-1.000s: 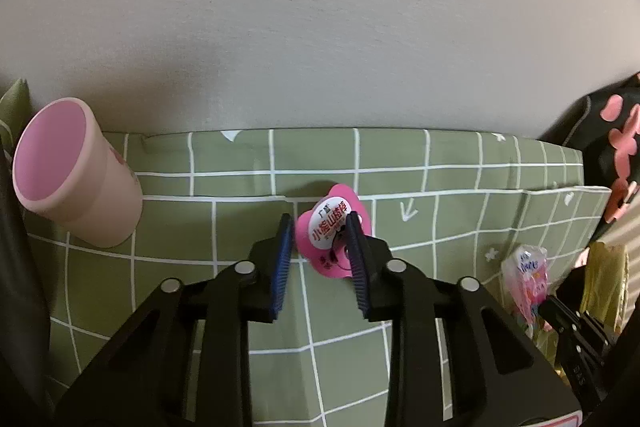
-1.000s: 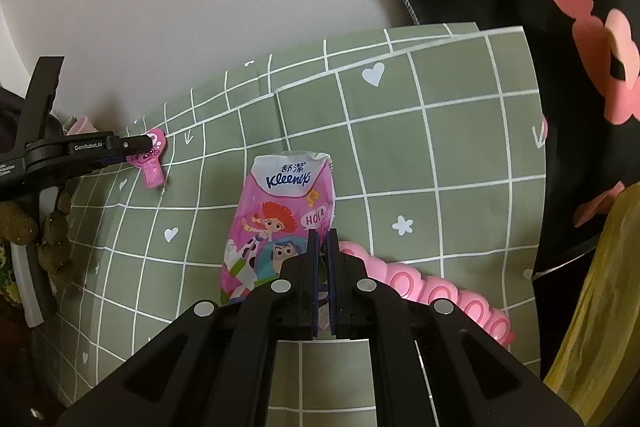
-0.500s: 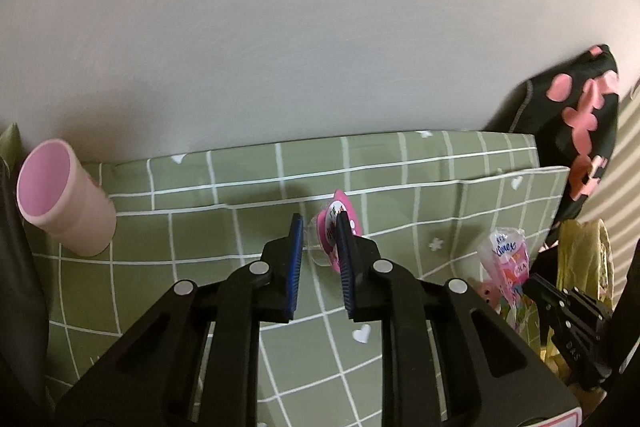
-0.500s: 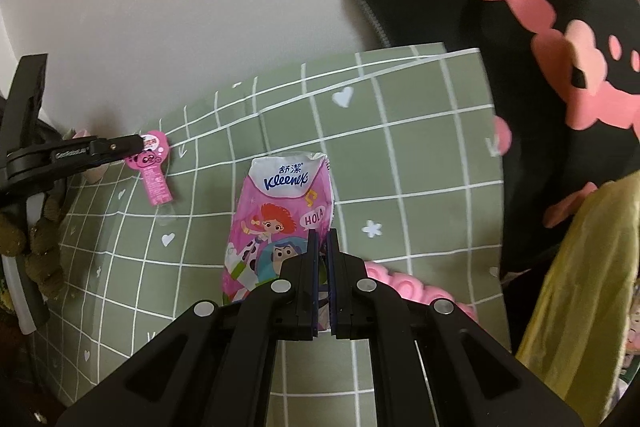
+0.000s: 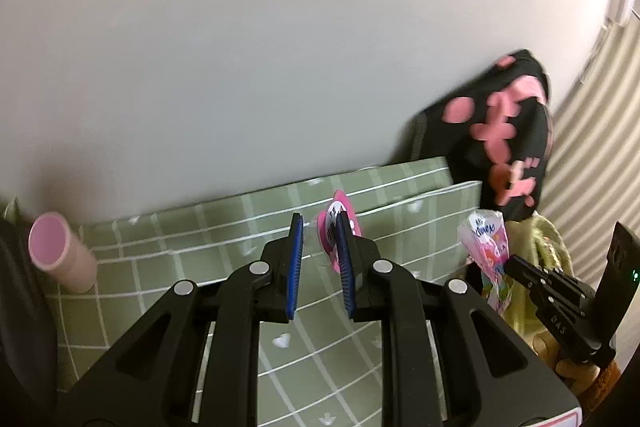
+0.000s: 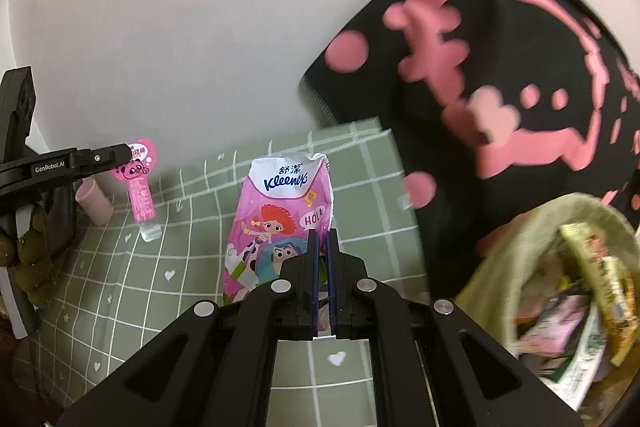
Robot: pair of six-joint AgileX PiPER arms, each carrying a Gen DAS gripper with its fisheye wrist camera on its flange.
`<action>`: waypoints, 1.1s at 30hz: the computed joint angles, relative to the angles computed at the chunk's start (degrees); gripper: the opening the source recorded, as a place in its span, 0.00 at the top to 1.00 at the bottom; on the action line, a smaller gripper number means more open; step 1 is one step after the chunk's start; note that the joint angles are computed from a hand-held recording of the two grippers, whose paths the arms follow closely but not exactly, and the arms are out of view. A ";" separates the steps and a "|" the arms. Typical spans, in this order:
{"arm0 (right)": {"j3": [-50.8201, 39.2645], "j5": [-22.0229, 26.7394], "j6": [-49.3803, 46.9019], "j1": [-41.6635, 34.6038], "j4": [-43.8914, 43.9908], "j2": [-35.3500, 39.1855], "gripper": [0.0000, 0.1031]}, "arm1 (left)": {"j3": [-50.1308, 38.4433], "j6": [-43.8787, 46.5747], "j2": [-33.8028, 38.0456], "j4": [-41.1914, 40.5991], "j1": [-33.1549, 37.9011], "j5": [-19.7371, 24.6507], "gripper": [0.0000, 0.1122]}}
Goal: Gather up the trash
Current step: 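Carry the Kleenex pack and pink lollipop over the trash bag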
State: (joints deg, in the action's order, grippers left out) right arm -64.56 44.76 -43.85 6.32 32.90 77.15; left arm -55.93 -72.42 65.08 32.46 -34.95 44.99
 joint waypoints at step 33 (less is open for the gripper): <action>-13.04 17.87 -21.77 -53.40 18.46 -0.90 0.95 | -66.58 28.49 48.33 -12.34 -18.54 4.45 0.86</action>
State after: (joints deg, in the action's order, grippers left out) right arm -77.60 62.63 -65.63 -47.08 51.35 76.25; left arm -122.51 -43.93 113.41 20.12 -53.48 49.44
